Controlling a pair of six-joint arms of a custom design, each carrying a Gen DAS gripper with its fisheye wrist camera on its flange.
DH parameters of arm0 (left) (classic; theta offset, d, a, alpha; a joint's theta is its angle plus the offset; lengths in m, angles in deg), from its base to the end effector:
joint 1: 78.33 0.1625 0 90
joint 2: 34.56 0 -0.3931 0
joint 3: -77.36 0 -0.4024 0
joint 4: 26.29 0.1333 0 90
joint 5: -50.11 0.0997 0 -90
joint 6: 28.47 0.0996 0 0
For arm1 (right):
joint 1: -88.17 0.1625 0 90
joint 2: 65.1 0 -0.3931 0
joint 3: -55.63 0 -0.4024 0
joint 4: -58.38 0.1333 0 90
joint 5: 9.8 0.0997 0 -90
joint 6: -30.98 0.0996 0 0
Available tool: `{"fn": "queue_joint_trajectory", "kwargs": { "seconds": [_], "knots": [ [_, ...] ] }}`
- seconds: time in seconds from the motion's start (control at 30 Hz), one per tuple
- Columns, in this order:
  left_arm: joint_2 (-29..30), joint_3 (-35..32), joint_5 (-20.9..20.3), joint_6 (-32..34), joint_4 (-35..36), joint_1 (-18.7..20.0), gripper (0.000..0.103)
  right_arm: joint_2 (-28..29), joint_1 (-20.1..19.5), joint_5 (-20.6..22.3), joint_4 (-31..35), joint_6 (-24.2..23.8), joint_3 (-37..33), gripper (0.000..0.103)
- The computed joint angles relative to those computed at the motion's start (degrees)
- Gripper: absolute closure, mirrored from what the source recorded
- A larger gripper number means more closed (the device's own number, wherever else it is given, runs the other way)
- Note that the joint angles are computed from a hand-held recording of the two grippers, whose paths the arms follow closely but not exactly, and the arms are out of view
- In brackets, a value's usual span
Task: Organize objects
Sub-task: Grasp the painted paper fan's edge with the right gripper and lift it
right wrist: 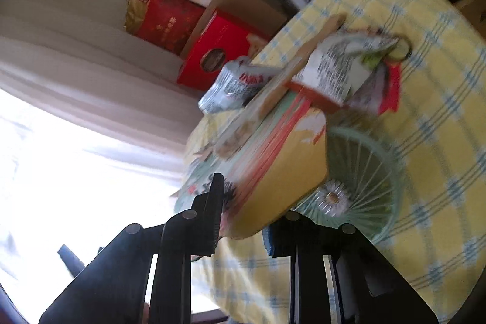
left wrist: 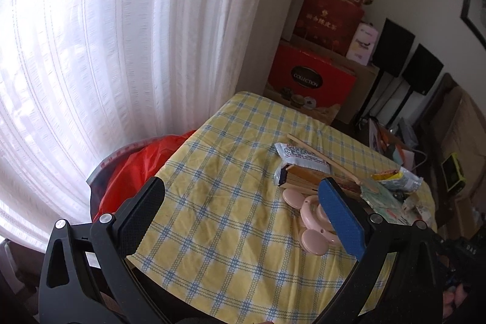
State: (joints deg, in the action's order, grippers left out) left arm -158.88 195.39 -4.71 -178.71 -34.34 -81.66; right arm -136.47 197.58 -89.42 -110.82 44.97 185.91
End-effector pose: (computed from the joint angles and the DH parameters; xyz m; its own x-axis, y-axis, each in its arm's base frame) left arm -0.1350 -0.1831 0.4145 -0.6477 -0.6731 -0.3570 0.0855 0.4014 -0.9119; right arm 0.2958 -0.3844 0.1331 -0.9554 -0.1605 -0.2478 -0.0832 0.9517 -0.2956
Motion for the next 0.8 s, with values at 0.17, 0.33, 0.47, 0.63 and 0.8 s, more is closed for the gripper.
{"fn": "queue_joint_trajectory", "kwargs": {
  "seconds": [0.17,0.33,0.47,0.63,0.8],
  "knots": [
    [0.12,-1.00,-0.89,-0.86,1.28,-1.71,0.002,-3.12,0.28,1.33,-0.05,-2.20,2.53,0.087],
    [0.42,-2.02,-1.49,-2.03,2.48,-3.30,0.002,-12.20,-2.84,6.00,7.47,-5.53,7.97,0.089],
    [1.28,-3.04,-1.63,-1.85,2.63,-3.61,0.002,-17.45,-2.42,2.22,17.12,-9.88,6.86,0.084],
    [3.18,-4.34,-1.46,-3.62,4.18,-5.95,0.002,-17.77,2.00,-8.37,25.69,-12.23,4.08,0.077],
    [4.26,-4.73,-0.83,-3.43,4.19,-5.72,0.002,-15.97,4.77,-14.89,28.42,-11.65,2.67,0.074]
  ]
}}
